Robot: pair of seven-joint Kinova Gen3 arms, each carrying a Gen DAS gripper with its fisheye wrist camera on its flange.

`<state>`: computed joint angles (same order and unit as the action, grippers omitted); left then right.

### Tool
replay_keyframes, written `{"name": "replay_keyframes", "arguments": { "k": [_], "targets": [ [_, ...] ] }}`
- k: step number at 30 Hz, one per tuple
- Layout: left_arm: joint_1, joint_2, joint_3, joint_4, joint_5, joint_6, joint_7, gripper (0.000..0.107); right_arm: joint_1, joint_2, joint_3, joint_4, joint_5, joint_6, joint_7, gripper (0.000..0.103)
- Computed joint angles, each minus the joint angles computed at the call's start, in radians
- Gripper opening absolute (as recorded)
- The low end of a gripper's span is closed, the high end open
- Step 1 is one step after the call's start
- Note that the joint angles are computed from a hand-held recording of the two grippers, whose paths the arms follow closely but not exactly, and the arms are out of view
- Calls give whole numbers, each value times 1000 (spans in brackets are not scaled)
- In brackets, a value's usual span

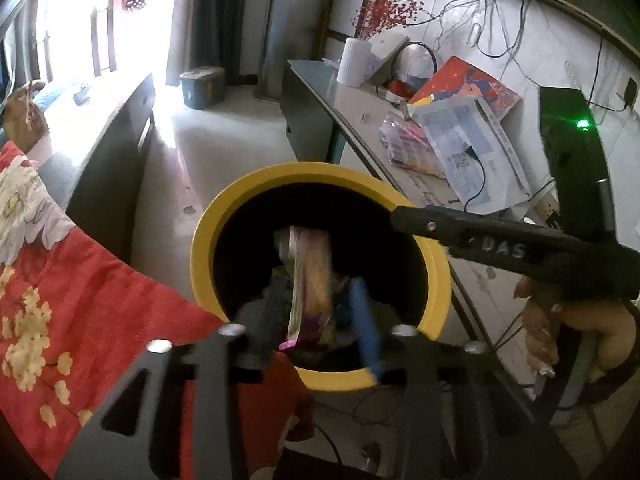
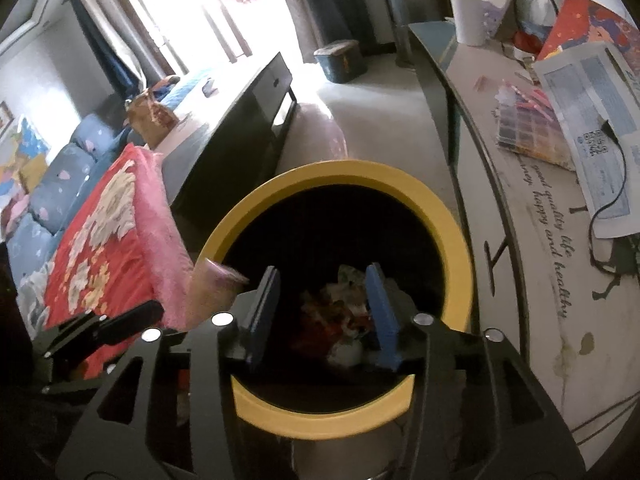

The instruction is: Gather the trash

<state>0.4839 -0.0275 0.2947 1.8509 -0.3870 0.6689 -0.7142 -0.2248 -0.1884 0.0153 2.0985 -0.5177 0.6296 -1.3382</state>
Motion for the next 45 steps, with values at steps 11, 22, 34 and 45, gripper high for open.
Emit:
{"name": "replay_keyframes", "arguments": {
  "k": [11,22,34,45],
  "targets": [
    [-50,-104,50,60,-104,30,162,91,14,-129,-77,22,141,-60,-182,78],
    [-212,-308,186,91,-116,173,240,96,-37,-264,-216,41,332,-113,-366,92],
    [-417,-561,344,108,-52,358,208,96,76,-480,-536,157,467,-322,-588,92],
    [-494,-793,366,153,81,391,124,97,150,-619,-672,215,435,-398,-690,92]
  ]
}}
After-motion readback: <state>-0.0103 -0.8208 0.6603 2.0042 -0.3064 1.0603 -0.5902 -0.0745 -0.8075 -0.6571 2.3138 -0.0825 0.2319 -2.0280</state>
